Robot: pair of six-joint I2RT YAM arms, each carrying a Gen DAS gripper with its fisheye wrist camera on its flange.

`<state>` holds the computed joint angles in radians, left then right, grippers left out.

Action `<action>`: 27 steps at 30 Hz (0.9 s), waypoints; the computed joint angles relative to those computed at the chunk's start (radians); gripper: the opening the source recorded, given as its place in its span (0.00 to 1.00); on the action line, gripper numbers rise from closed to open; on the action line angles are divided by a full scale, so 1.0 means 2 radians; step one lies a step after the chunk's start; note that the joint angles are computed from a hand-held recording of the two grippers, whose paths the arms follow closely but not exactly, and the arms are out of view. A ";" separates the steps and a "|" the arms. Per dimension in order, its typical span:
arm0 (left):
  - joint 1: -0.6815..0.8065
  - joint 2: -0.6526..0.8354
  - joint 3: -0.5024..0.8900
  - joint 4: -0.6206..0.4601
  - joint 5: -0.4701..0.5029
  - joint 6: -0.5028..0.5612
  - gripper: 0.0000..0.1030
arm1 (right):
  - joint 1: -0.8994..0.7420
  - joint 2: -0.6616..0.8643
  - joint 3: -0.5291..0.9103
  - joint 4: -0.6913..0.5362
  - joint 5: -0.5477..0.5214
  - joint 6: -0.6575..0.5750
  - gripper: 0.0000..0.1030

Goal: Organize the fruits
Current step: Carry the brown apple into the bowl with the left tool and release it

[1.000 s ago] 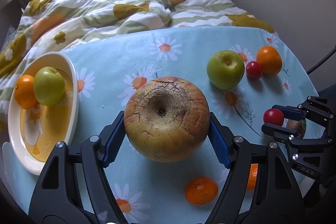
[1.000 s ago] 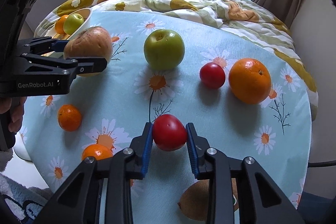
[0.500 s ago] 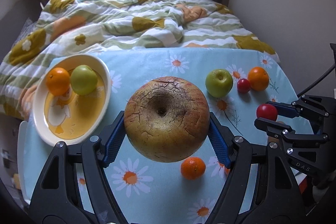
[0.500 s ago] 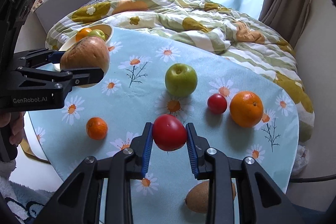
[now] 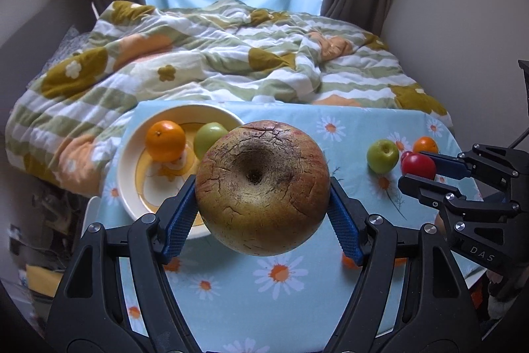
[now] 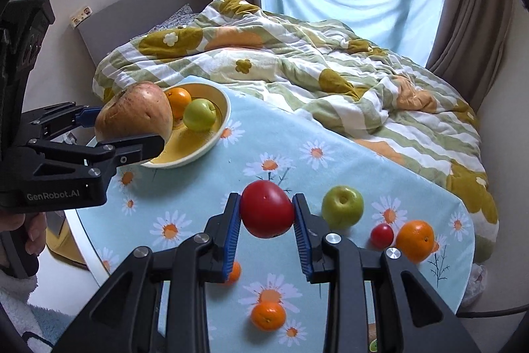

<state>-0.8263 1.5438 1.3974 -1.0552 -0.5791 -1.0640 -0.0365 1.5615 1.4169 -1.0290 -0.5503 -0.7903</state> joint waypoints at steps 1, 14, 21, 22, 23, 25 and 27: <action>0.007 -0.013 -0.013 0.003 0.004 0.007 0.78 | 0.010 -0.002 0.000 0.003 0.003 0.014 0.28; 0.153 -0.143 -0.185 0.099 0.087 0.175 0.78 | 0.145 -0.015 -0.040 0.084 0.075 0.196 0.28; 0.236 -0.166 -0.266 0.172 0.149 0.272 0.78 | 0.201 0.005 -0.057 0.129 0.112 0.268 0.28; 0.245 -0.164 -0.274 0.182 0.154 0.286 0.78 | 0.208 0.008 -0.059 0.135 0.117 0.278 0.28; 0.252 -0.162 -0.281 0.192 0.160 0.298 0.78 | 0.214 0.011 -0.061 0.139 0.122 0.286 0.28; 0.268 -0.157 -0.292 0.210 0.175 0.319 0.78 | 0.221 0.015 -0.064 0.145 0.130 0.299 0.28; 0.276 -0.151 -0.296 0.223 0.181 0.335 0.78 | 0.226 0.019 -0.065 0.149 0.136 0.309 0.28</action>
